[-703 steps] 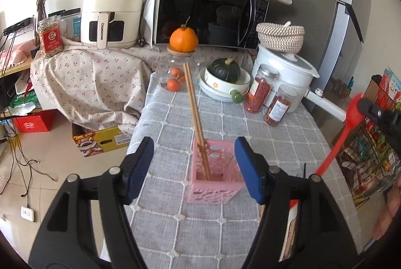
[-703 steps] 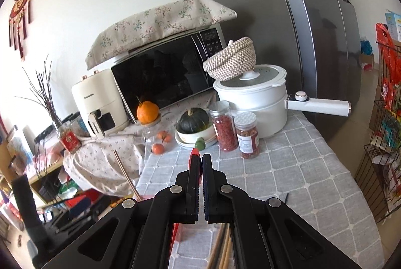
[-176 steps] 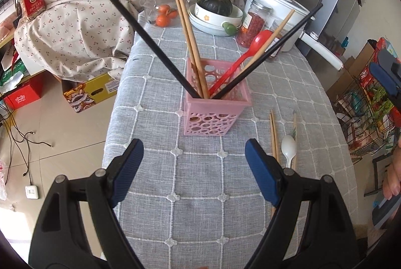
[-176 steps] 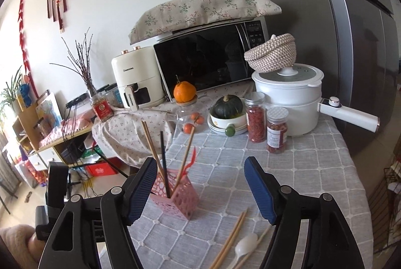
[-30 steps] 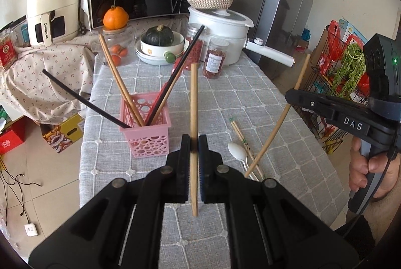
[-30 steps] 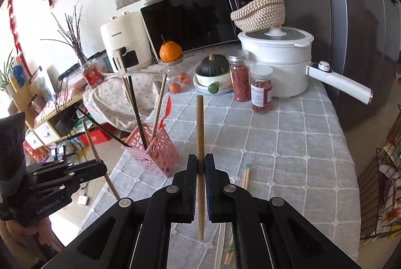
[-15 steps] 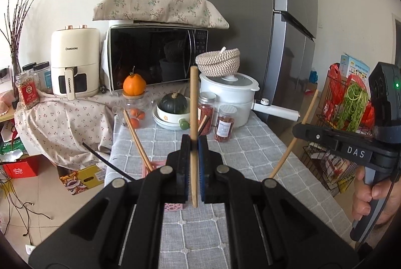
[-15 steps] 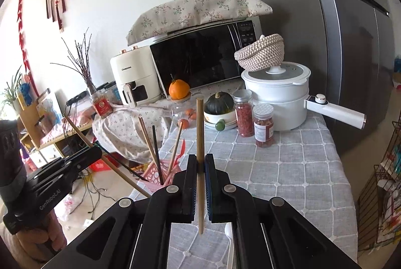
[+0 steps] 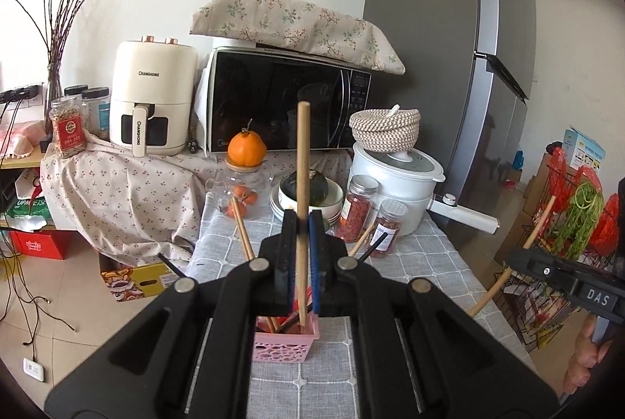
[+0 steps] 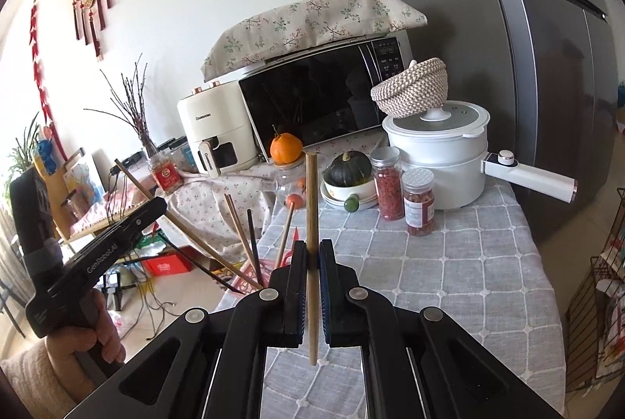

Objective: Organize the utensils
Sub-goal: 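Drop the wooden chopstick into the pink holder with the left tool while the right tool carries its own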

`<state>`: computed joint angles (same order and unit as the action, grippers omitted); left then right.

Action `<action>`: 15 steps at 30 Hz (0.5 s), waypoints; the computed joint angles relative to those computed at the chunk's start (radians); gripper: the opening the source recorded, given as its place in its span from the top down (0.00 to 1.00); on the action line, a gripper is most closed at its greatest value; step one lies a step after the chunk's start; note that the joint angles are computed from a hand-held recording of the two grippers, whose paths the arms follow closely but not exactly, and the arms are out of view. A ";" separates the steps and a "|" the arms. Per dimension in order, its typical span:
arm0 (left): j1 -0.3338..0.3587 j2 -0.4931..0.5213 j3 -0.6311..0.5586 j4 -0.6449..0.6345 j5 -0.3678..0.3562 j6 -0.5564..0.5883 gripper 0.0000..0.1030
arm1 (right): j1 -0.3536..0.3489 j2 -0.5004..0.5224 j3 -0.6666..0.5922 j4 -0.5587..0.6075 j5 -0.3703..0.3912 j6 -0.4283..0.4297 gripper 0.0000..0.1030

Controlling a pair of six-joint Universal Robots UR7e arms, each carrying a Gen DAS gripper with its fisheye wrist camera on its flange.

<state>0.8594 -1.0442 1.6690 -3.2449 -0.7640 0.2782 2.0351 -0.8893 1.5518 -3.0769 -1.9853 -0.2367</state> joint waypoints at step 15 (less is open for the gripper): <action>0.029 0.057 -0.055 0.146 0.071 -0.071 0.72 | 0.001 0.006 -0.006 0.017 -0.004 0.009 0.94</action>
